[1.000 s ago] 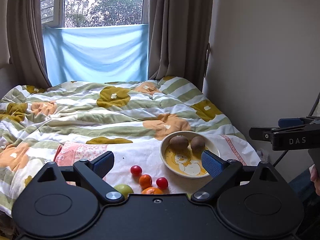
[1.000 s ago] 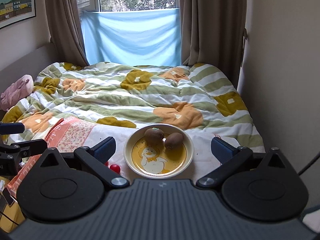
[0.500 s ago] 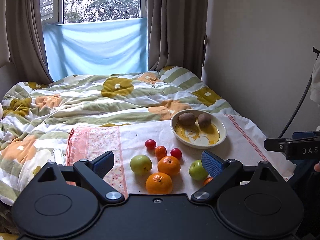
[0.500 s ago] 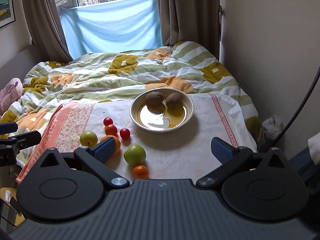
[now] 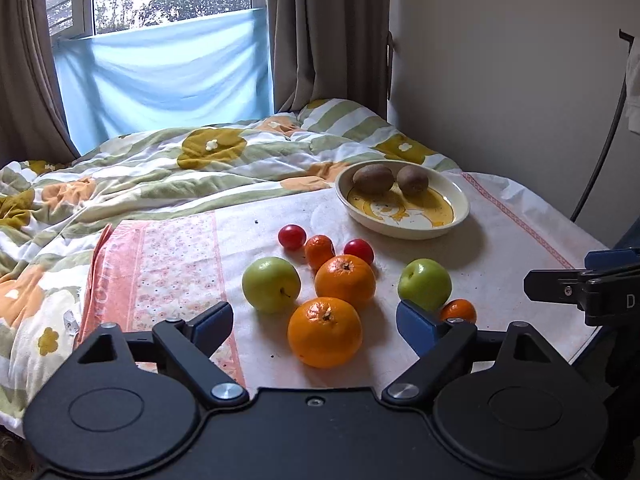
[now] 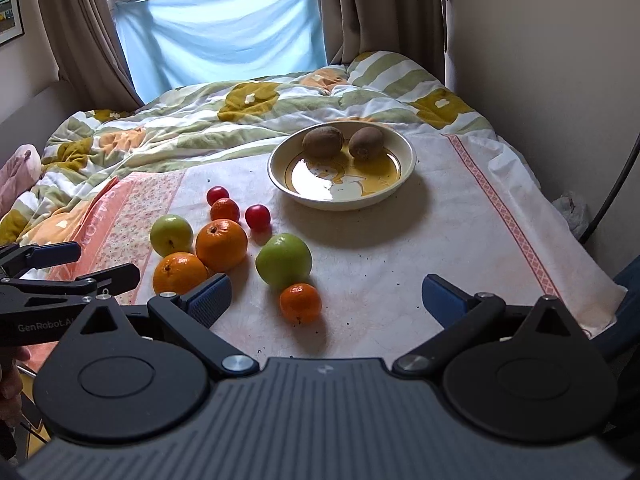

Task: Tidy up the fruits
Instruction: 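Lift both grippers out of the bowl and pull back, then grasp the large orange with the left gripper while the right gripper grasps the mandarin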

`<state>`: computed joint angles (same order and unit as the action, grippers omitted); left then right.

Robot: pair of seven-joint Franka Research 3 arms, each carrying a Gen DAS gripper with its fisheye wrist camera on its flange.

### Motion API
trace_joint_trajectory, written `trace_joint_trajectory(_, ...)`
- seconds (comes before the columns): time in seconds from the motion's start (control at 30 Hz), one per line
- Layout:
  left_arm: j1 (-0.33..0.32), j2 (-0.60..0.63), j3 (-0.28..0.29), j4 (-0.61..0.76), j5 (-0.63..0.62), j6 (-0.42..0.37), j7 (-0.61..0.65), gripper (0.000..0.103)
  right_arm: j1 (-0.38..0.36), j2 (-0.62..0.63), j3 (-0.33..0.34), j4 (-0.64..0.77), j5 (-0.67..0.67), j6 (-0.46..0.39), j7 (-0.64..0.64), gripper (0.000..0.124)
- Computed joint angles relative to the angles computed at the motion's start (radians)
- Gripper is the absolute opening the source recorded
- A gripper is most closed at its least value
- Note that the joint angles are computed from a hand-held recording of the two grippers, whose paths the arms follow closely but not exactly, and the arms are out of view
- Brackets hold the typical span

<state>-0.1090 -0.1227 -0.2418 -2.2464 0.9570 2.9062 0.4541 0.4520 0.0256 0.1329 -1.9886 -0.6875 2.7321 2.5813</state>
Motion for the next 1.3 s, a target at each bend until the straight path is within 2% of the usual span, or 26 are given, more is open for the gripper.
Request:
trace_joint_trajectory(0.1,0.006,0.051,0.004,0.024,0.048,0.009,-0.020,0.090,0.004,0.034,-0.008,0.013,-0.034,0.006,0.025,0.103)
trace_joint_trajectory(0.17,0.001,0.086,0.016,0.041,0.070,0.017,-0.024,0.085,0.013,0.058,-0.016,0.023,-0.038,0.010,0.034,0.103)
trace_joint_trajectory(0.3,-0.023,0.152,0.045,0.076,0.046,0.035,0.019,0.081,0.037,0.096,-0.041,0.037,-0.035,0.017,0.048,0.103)
trace_joint_trajectory(0.43,-0.046,0.202,0.063,0.102,-0.034,0.037,0.114,0.072,0.056,0.128,-0.064,0.054,-0.034,0.021,0.051,0.103)
trace_joint_trajectory(0.5,-0.058,0.215,0.072,0.109,-0.060,0.032,0.142,0.071,0.063,0.142,-0.070,0.063,-0.015,0.026,0.031,0.103)
trace_joint_trajectory(0.67,-0.076,0.224,0.092,0.111,-0.080,0.037,0.149,0.068,0.085,0.175,-0.092,0.087,0.023,0.036,-0.004,0.103)
trace_joint_trajectory(1.17,-0.086,0.204,0.092,0.098,-0.099,0.006,0.181,0.067,0.131,0.248,-0.130,0.150,0.129,0.041,-0.135,0.070)
trace_joint_trajectory(1.3,-0.082,0.189,0.087,0.082,-0.100,-0.001,0.178,0.067,0.145,0.256,-0.144,0.161,0.133,0.033,-0.137,0.067)
